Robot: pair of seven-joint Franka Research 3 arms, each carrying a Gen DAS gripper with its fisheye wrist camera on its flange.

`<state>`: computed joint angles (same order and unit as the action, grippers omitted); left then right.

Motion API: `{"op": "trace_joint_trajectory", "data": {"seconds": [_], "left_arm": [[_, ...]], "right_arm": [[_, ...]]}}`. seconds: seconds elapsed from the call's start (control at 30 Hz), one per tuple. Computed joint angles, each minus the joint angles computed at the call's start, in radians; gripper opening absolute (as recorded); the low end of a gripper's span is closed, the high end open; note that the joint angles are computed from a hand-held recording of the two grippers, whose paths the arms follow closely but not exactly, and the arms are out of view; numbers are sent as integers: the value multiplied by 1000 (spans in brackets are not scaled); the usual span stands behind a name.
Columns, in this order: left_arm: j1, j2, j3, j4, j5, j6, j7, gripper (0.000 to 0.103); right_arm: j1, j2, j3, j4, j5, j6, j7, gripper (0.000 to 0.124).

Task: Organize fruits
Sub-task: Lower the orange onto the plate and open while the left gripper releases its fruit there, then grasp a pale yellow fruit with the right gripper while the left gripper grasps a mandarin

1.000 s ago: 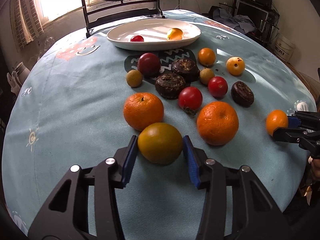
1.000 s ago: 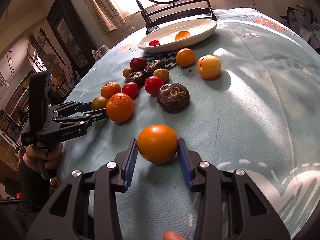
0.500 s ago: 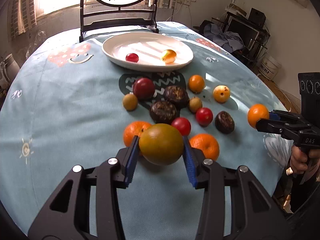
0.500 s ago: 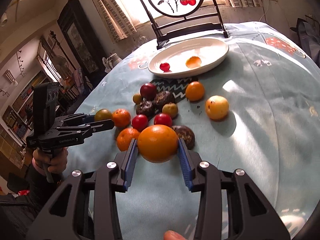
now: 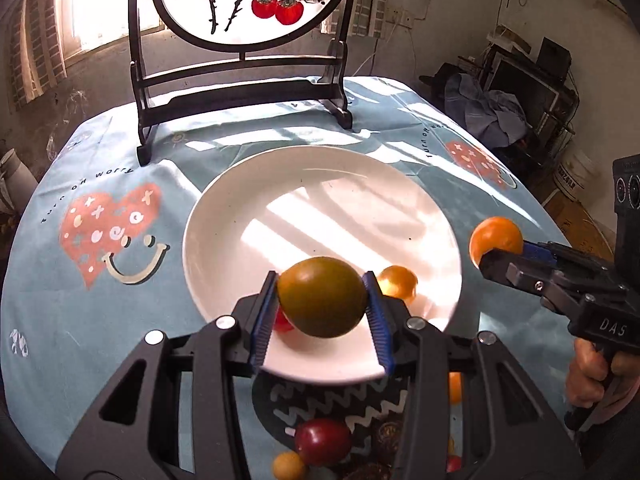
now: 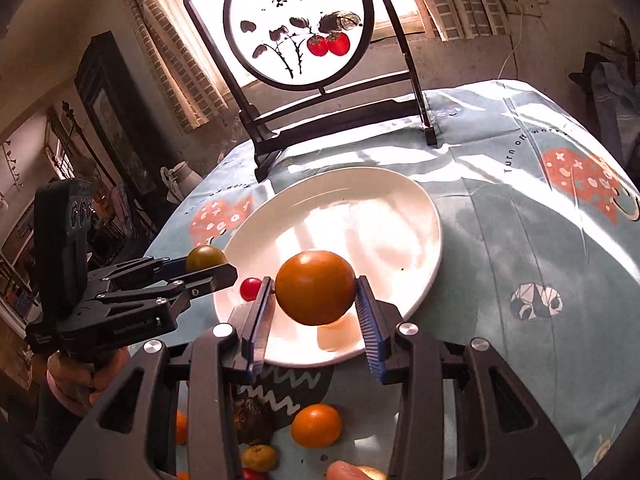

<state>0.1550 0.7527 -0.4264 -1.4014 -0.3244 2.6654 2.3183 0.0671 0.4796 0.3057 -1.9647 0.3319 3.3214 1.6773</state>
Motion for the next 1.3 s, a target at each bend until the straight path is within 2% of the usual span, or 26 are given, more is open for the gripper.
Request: {"op": "trace_joint_trajectory", "data": {"seconds": [0.07, 0.13, 0.2, 0.3, 0.33, 0.37, 0.4, 0.43, 0.47, 0.53, 0.6, 0.67, 0.8, 0.83, 0.87, 0.9, 0.93, 0.97, 1.0, 1.03, 1.07, 1.17, 1.3], "left_arm": [[-64, 67, 58, 116, 51, -48, -78, 43], [-101, 121, 89, 204, 92, -88, -128, 43], [-123, 157, 108, 259, 128, -106, -155, 43], [-150, 193, 129, 313, 179, -122, -185, 43], [-153, 191, 132, 308, 190, -115, -190, 46], [-150, 180, 130, 286, 195, -88, -194, 55], [-144, 157, 126, 241, 196, -35, -200, 81], [-122, 120, 106, 166, 186, 53, -191, 89], [-95, 87, 79, 104, 178, 117, -175, 89], [-31, 23, 19, 1, 166, 159, -134, 92], [65, -44, -68, -128, 122, 224, -67, 99], [163, -99, -151, -257, 83, 307, -4, 101], [398, -136, -344, -453, 66, 399, 110, 101], [436, -137, -370, -490, 67, 426, 111, 101], [441, -149, -360, -520, 38, 459, 114, 101], [420, -170, -316, -545, 66, 482, 47, 101], [427, -182, -302, -566, 105, 482, -6, 101], [458, -186, -324, -582, 82, 474, 11, 101], [522, -174, -380, -599, 75, 470, 28, 101], [577, -162, -426, -618, 80, 473, 32, 101], [614, -156, -453, -635, 85, 481, 28, 101], [690, -141, -509, -672, 113, 502, 13, 101], [677, -146, -481, -677, 155, 504, -40, 101]], "right_arm": [[30, 39, -47, 62, 1, -58, -2, 41], [31, 76, -55, 110, 15, -101, -13, 41], [18, 106, -45, 150, 33, -142, -33, 41], [36, 127, -64, 183, 57, -181, -60, 43], [44, 127, -73, 188, 63, -196, -68, 51], [69, 120, -103, 191, 69, -214, -63, 56], [71, 108, -104, 178, 79, -208, -68, 61], [47, 95, -71, 154, 97, -176, -98, 61], [29, 76, -44, 127, 108, -144, -123, 61], [-5, 40, 6, 71, 122, -81, -158, 62], [-91, 14, 112, 9, 118, -6, -178, 65], [-189, -3, 223, -59, 72, 58, -164, 66], [-278, -45, 318, -207, -18, 159, -104, 67], [-286, -57, 325, -233, -27, 155, -81, 67], [-306, -62, 343, -255, -46, 145, -55, 68], [-333, -61, 367, -274, -71, 136, -30, 68], [-343, -62, 376, -290, -81, 126, -4, 68], [-357, -60, 389, -305, -90, 121, 25, 68], [-374, -58, 404, -317, -104, 108, 51, 68], [-372, -61, 400, -326, -109, 91, 70, 68], [-341, -73, 369, -330, -105, 74, 79, 68], [-153, -114, 188, -332, -61, 52, 88, 68], [-87, -120, 116, -331, -89, 37, 122, 68]]}}
